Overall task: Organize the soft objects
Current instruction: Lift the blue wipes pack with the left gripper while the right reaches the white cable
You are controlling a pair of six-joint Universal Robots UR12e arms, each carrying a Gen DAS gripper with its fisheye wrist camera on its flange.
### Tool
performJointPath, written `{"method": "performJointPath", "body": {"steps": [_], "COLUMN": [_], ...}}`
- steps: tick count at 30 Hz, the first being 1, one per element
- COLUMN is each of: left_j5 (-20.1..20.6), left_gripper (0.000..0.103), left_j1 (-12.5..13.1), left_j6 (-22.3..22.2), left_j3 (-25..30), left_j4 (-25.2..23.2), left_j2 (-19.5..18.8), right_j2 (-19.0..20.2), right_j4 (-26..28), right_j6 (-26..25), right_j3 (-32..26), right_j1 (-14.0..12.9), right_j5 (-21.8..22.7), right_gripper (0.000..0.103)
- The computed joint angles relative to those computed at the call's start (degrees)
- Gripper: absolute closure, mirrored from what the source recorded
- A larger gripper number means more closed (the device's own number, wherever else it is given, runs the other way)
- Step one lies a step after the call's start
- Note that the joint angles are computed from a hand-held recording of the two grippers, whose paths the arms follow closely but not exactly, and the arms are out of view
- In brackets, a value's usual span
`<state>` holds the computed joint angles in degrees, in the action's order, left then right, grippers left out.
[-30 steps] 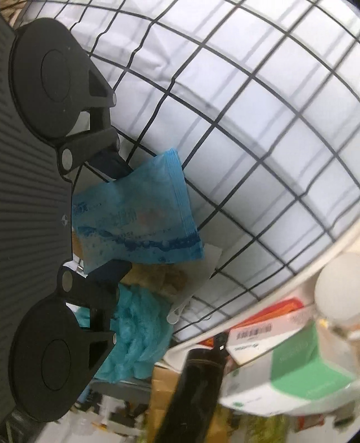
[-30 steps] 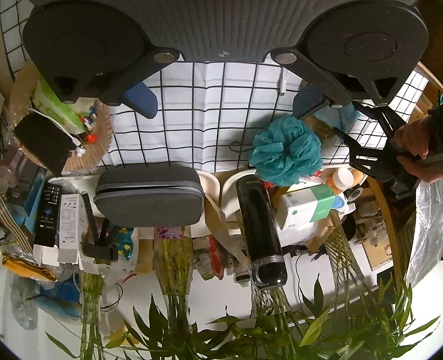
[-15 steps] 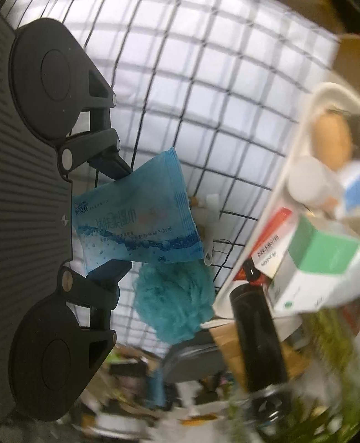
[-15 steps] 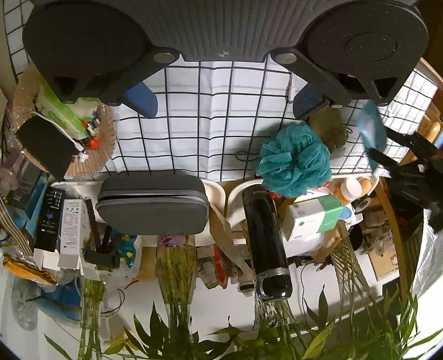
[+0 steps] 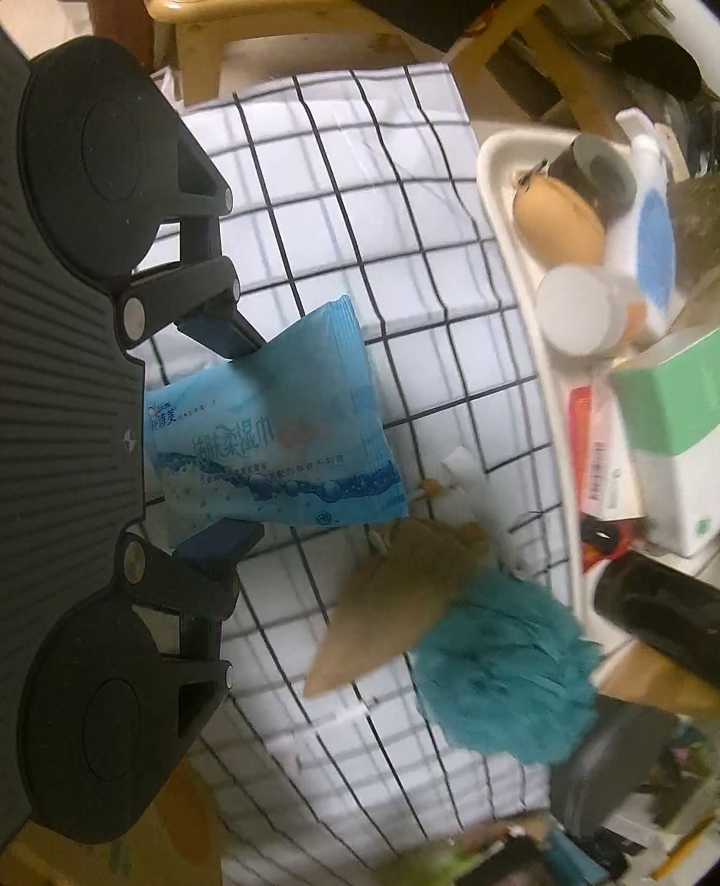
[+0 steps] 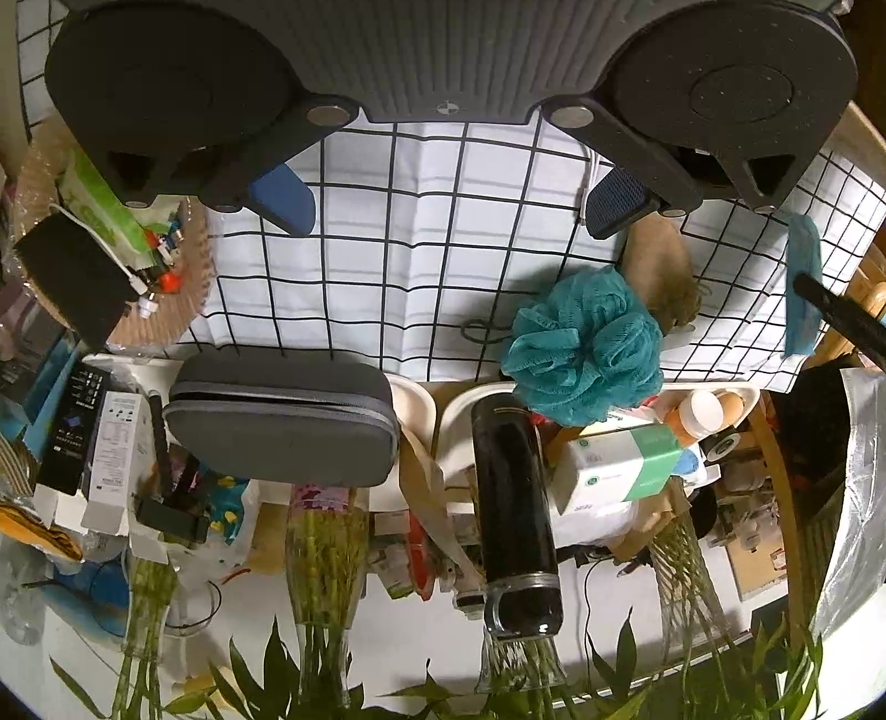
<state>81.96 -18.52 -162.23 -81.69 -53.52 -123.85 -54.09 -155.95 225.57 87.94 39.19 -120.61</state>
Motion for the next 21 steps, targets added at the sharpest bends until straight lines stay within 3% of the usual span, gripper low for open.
{"method": "performJointPath", "body": {"steps": [10, 18, 20, 21], "left_j5": [0.61, 4.02, 2.27, 0.88], "left_gripper": [0.032, 0.019, 0.018, 0.018], "left_j1": [-0.40, -1.84, -1.32, -0.86], "left_j6": [-4.18, -4.08, -6.71, -8.13], "left_j3": [-4.34, -7.79, -8.21, -8.25], "left_j4": [8.39, 16.46, 17.80, 18.01], "left_j2": [-0.56, -0.03, 0.07, 0.11], "right_j2": [1.06, 2.51, 3.16, 3.47], "right_j4": [-0.76, -4.02, -4.25, -3.92], "right_j6": [-3.82, -13.89, -16.75, -17.88], "right_j3": [-0.68, -1.54, -2.11, -2.45], "right_j1": [-1.47, -3.22, -3.58, -3.78], "right_j5": [4.46, 13.97, 16.94, 18.40], "right_gripper": [0.000, 0.000, 0.004, 0.012]}}
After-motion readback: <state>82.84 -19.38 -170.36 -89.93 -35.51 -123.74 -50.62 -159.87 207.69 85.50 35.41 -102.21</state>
